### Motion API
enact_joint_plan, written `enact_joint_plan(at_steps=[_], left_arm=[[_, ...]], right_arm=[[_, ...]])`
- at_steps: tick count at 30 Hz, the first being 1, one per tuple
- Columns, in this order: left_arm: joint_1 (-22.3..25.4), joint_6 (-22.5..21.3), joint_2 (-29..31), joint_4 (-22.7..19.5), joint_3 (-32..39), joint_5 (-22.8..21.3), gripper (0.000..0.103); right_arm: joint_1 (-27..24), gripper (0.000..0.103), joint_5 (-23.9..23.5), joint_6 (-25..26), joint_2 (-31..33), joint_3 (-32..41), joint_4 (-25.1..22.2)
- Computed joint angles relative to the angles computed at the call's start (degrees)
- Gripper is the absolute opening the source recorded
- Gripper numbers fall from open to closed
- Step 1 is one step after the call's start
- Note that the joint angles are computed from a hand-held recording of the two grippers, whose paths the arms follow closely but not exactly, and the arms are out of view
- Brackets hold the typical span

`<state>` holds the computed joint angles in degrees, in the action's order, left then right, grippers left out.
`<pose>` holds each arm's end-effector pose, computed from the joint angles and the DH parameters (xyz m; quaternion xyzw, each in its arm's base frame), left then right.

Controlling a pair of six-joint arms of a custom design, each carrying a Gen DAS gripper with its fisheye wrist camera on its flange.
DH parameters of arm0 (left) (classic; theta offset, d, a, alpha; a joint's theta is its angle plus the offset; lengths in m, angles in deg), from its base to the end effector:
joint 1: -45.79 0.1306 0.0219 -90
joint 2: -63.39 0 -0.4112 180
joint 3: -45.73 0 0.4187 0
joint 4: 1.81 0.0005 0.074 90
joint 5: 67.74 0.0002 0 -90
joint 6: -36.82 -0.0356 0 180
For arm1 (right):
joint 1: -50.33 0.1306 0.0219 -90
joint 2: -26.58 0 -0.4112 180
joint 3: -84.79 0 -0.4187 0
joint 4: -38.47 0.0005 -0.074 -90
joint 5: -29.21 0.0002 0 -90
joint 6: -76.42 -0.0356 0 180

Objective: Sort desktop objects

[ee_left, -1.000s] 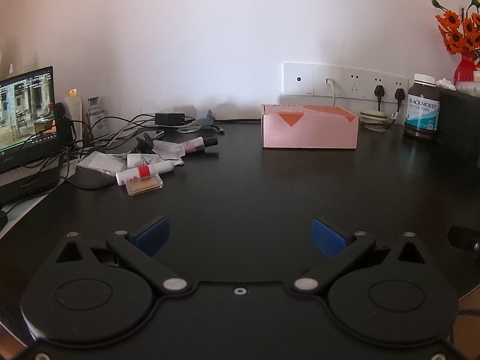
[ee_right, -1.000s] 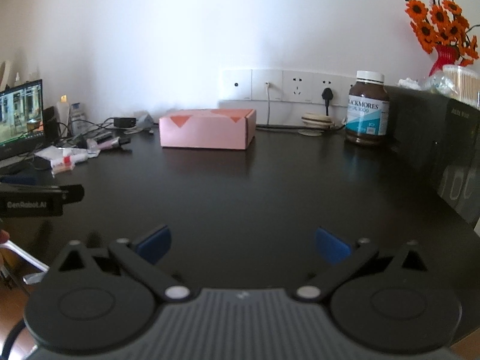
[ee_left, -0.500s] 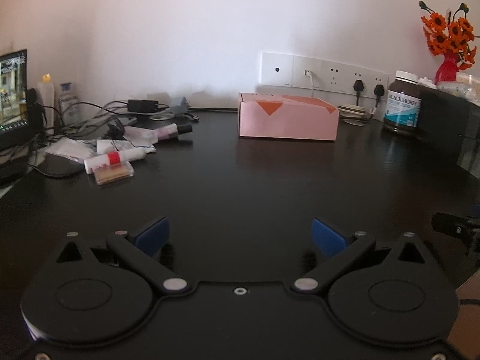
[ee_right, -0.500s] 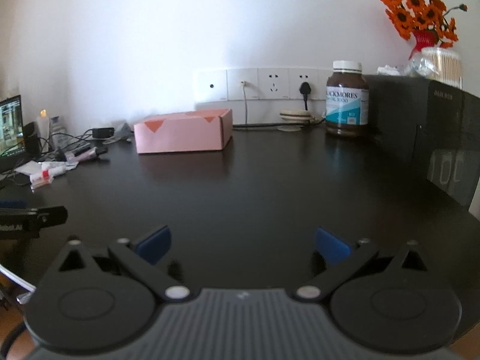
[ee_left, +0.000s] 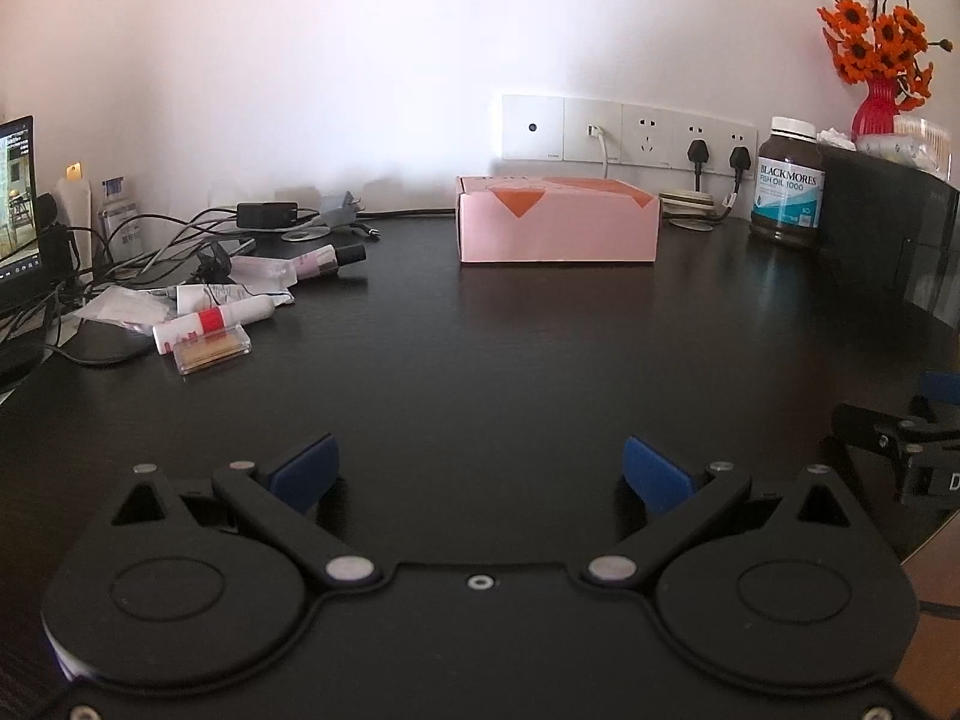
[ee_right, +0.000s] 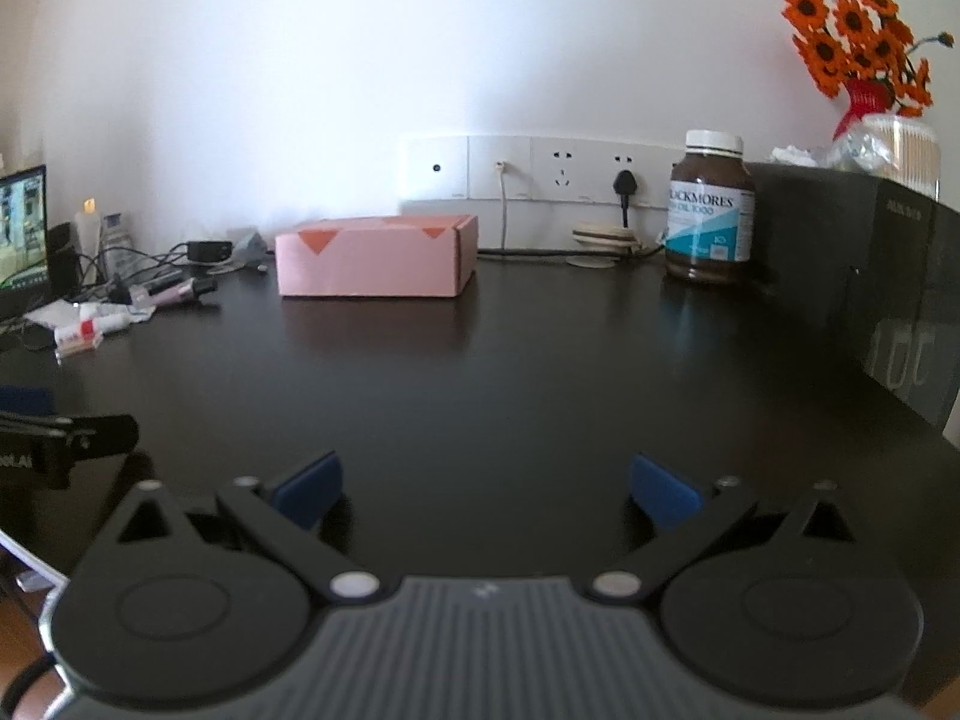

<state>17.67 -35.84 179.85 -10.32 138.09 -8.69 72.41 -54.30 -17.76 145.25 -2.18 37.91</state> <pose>0.6040 -0.3026 0.2713 -0.0481 0.8537 0.0371 0.5172 0.6454 0.2569 0.2617 -0.1023 0.8419 0.0730 0.5247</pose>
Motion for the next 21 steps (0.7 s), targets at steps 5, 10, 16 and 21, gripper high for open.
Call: enact_joint_plan(at_steps=[5, 10, 16, 21], left_arm=[[-0.1, -0.3, 0.2, 0.4, -0.1, -0.6, 0.103], [-0.2, 0.7, 0.3, -1.4, 0.7, -0.8, 0.103], [-0.1, 2.6, 0.6, -5.7, 2.7, -0.7, 0.103], [0.0, 3.5, 0.9, -8.5, 4.0, -0.3, 0.103]], right_arm=[[0.0, 0.102, -0.2, 0.0, 0.3, 0.5, -0.2], [0.1, 0.102, 0.1, -0.1, 0.5, 0.9, -0.6], [0.2, 0.102, 0.2, -0.2, 0.5, 1.2, -1.2], [0.3, 0.102, 0.7, -0.6, 0.6, 1.6, -2.2]])
